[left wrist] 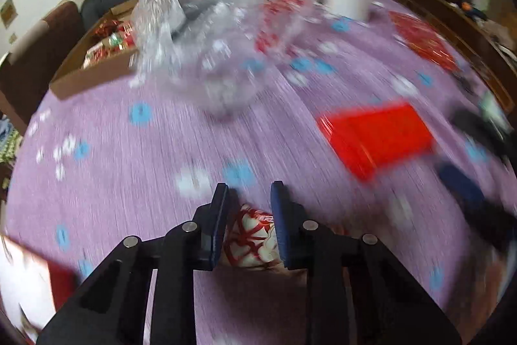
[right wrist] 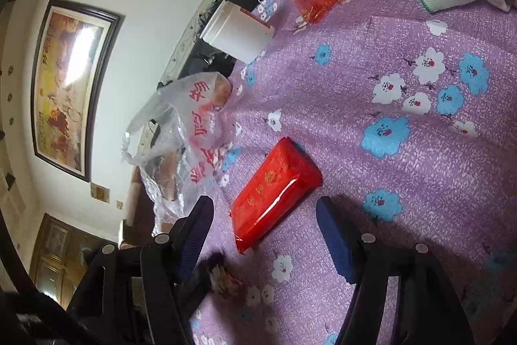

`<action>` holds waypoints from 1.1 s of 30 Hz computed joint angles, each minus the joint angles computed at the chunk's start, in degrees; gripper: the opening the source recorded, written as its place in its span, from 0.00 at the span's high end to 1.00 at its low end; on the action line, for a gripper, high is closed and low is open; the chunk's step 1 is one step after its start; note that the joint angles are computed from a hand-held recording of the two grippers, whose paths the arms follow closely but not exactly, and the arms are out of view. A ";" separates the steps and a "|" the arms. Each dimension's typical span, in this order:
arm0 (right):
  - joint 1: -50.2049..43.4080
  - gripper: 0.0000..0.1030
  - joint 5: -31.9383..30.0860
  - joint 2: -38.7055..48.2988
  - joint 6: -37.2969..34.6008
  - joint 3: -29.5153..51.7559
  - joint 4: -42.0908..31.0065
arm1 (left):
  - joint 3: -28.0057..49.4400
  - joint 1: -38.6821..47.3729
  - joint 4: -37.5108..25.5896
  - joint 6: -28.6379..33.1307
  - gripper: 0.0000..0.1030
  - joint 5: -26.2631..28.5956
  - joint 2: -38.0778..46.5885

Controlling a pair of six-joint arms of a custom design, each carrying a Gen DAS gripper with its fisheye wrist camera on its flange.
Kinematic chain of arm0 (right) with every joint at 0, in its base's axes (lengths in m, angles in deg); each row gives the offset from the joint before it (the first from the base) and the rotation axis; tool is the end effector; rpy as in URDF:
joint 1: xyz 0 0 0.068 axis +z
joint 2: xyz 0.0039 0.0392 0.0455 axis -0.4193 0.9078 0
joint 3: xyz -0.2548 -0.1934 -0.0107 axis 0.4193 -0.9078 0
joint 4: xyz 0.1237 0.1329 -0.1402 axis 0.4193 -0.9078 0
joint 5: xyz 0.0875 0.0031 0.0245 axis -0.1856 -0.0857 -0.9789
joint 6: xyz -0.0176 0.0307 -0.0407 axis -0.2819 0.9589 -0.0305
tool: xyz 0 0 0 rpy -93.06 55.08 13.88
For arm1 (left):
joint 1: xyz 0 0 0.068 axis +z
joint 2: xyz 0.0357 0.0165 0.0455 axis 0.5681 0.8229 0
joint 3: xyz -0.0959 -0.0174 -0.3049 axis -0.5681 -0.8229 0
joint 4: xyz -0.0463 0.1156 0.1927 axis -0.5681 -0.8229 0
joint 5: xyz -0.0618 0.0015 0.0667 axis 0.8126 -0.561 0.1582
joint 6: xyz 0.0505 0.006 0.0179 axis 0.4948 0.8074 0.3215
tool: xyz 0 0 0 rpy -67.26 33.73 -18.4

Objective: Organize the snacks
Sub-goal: 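Grasp the red gold-text packet with the right gripper while the left holds the candy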

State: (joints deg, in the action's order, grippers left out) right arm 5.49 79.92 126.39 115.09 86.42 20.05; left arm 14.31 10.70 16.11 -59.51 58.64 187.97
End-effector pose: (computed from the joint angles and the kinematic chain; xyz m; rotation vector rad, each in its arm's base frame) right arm 0.2833 0.1667 0.0983 0.7408 2.1867 0.9973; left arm 0.2883 -0.1196 0.1331 0.1432 2.5505 0.0271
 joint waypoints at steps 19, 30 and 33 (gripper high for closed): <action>3.00 0.25 4.43 -3.89 -3.23 13.75 -28.41 | -19.91 4.41 21.50 -5.02 0.47 10.92 -6.88; 4.82 0.15 8.73 13.87 -13.53 71.71 -98.84 | -22.58 1.86 20.90 -5.30 0.47 5.29 -13.28; 7.29 0.25 16.30 18.36 -21.66 79.89 -106.19 | -22.71 2.42 21.04 -4.65 0.47 5.70 -13.53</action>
State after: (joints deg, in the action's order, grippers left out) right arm 12.78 96.22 144.75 93.43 166.31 -86.14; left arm -8.40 13.12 37.15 -64.16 64.34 174.44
